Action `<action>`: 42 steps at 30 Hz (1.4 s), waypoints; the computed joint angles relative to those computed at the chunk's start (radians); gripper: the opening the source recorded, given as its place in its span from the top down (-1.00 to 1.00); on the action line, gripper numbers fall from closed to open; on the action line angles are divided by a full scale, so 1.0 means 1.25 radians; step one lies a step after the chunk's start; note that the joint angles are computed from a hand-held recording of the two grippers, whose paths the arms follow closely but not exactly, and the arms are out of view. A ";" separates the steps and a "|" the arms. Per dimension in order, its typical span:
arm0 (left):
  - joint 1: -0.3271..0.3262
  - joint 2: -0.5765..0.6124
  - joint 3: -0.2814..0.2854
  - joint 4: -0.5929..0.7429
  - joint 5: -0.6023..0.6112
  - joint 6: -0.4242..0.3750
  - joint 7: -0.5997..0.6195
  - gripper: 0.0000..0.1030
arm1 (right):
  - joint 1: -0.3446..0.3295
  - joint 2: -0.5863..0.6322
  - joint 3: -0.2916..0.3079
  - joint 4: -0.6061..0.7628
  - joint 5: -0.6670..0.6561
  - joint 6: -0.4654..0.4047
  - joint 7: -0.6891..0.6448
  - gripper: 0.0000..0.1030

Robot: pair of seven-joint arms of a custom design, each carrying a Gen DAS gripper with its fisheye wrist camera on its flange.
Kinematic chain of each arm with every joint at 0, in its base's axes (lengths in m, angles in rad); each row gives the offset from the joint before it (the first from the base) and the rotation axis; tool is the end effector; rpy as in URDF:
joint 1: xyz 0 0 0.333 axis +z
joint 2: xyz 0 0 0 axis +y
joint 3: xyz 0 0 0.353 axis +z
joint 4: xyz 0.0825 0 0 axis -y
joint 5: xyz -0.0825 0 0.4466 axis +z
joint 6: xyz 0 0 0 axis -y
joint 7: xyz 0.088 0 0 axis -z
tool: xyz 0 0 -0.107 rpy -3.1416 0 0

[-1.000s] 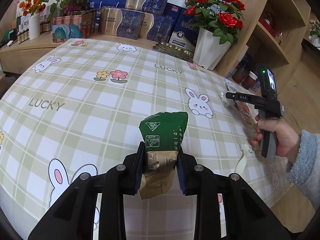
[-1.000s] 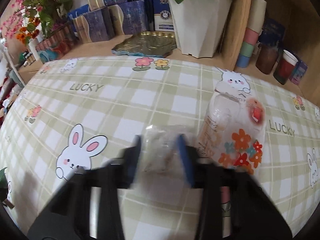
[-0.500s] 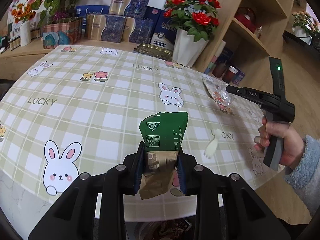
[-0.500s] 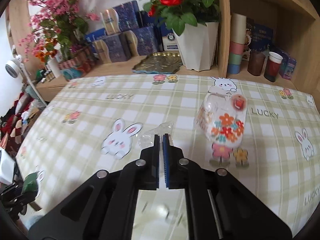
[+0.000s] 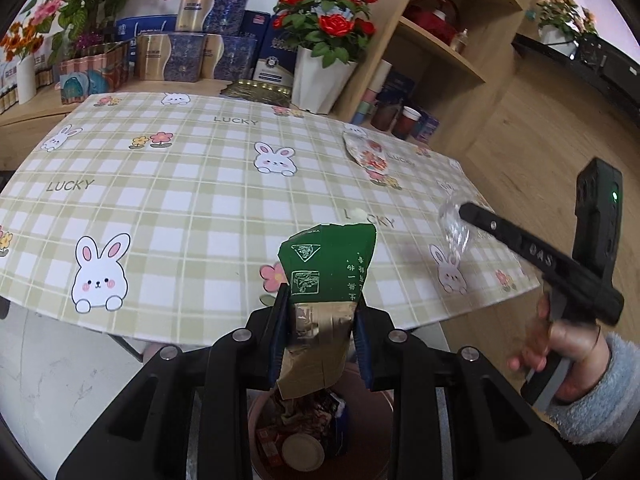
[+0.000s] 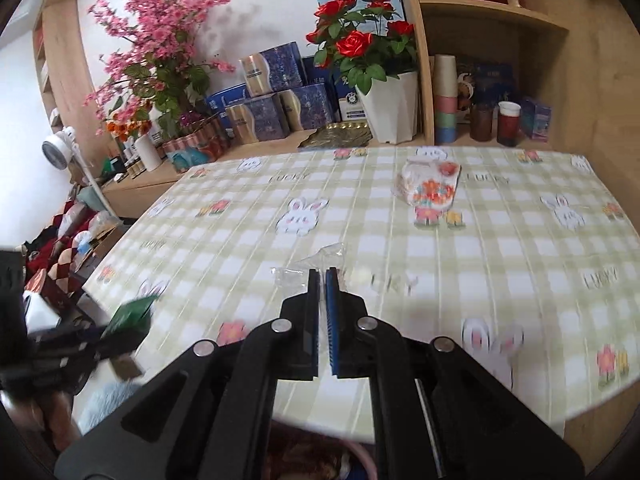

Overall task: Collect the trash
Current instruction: 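Carry both items over the bin and open both tools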

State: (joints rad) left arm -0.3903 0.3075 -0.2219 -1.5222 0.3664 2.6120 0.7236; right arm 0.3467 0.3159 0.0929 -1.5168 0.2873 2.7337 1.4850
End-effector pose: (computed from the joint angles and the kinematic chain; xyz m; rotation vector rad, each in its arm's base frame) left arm 0.6435 -0.4301 0.6000 -1.9065 1.8446 -1.0813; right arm 0.7140 0.3111 0.6086 -1.8014 1.3320 -0.3690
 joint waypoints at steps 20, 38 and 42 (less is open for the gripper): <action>-0.011 -0.112 -0.025 -0.145 0.035 -0.004 -0.054 0.44 | 0.033 -0.167 0.025 -0.309 0.032 -0.105 0.011 0.85; -0.003 -0.103 -0.034 -0.162 -0.005 -0.001 -0.026 0.44 | 0.035 -0.162 0.018 -0.300 0.001 -0.093 0.047 0.38; -0.003 -0.097 -0.038 -0.164 -0.018 0.001 -0.011 0.44 | 0.040 -0.187 0.008 -0.327 -0.076 -0.003 0.091 -0.24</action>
